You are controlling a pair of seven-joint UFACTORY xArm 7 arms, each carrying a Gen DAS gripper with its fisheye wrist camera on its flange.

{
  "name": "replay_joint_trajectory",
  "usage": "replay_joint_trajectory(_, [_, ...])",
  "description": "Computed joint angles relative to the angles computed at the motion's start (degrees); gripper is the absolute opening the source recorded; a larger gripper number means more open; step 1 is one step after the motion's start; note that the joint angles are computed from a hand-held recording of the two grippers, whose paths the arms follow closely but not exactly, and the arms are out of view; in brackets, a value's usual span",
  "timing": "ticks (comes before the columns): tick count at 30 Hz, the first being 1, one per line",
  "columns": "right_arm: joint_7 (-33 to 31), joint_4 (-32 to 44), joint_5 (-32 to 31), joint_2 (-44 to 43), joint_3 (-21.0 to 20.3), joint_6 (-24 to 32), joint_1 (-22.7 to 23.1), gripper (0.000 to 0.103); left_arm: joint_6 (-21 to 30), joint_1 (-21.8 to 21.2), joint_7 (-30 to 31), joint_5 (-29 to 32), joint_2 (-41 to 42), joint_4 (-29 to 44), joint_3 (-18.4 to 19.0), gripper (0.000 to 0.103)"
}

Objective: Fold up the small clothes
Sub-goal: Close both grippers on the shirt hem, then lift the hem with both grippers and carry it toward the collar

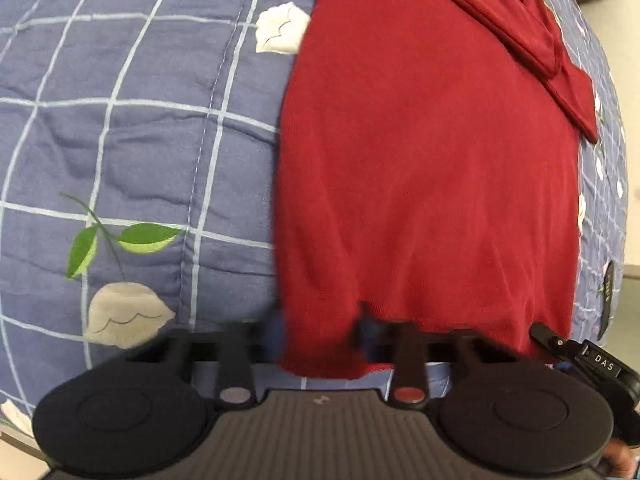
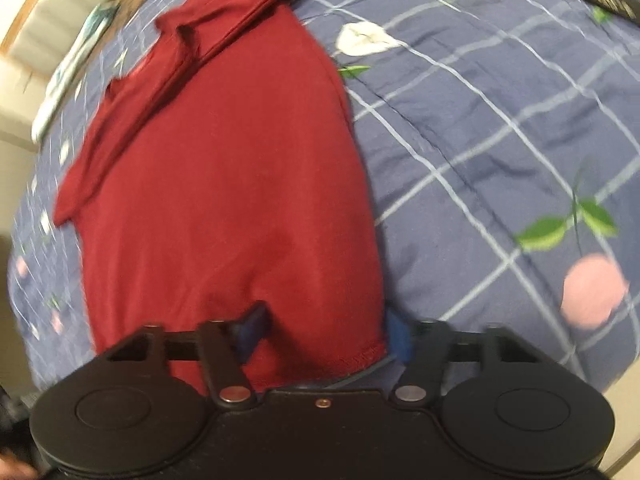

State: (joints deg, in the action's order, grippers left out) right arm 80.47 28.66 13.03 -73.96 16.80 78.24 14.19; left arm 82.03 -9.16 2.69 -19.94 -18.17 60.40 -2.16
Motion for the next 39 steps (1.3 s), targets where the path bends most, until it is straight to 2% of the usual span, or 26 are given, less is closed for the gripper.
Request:
replay_joint_trajectory(1, [0.49, 0.95, -0.05, 0.7, 0.19, 1.0, -0.25, 0.028, 0.22, -0.09, 0.22, 0.24, -0.25, 0.31, -0.07, 0.008])
replay_joint_trajectory(3, [-0.86, 3.39, -0.87, 3.4, 0.02, 2.78, -0.04, 0.013, -0.13, -0.3, 0.41, 0.61, -1.24, 1.04, -0.34, 0.005])
replay_joint_trajectory(4, [-2.54, 4.69, -1.61, 5.02, -0.24, 3.23, 0.3, 0.009, -0.24, -0.42, 0.26, 1.23, -1.8, 1.51, -0.63, 0.005])
replay_joint_trajectory(9, [-15.36, 12.47, -6.47, 13.68, -1.61, 6.04, 2.38, 0.007, 0.2, -0.47, -2.06, 3.53, -5.66, 1.97, -1.08, 0.004])
replay_joint_trajectory(12, [-23.22, 16.03, -8.22, 16.49, -1.98, 7.95, 3.52, 0.006, -0.01, -0.68, -3.78, 4.34, -10.16, -0.43, -1.43, 0.004])
replay_joint_trajectory(15, [-29.54, 18.05, -8.66, 16.45, -1.57, 10.52, 4.7, 0.006, 0.92, -0.94, -4.86, 4.55, -13.96, -1.52, -1.25, 0.004])
replay_joint_trajectory(23, [-41.36, 21.28, -8.78, 13.91, -0.78, 15.97, 5.02, 0.006, 2.97, -1.58, -8.25, 4.94, -24.97, -8.13, -1.55, 0.004])
replay_joint_trajectory(26, [-43.25, 20.84, -6.6, 10.65, -0.73, 18.23, 5.1, 0.006, 4.61, -1.36, -10.48, 4.57, -30.02, -11.46, -1.35, 0.004])
replay_joint_trajectory(31, [-42.44, 18.24, -1.25, 3.96, -0.38, 21.41, 4.48, 0.006, 6.41, -1.39, -13.44, 4.34, -36.76, -15.57, -1.97, 0.004])
replay_joint_trajectory(39, [-42.61, 16.85, 1.74, -1.97, -0.46, 25.3, 2.46, 0.007, 6.59, -2.7, -15.25, 5.16, -39.89, -16.5, -3.62, 0.004])
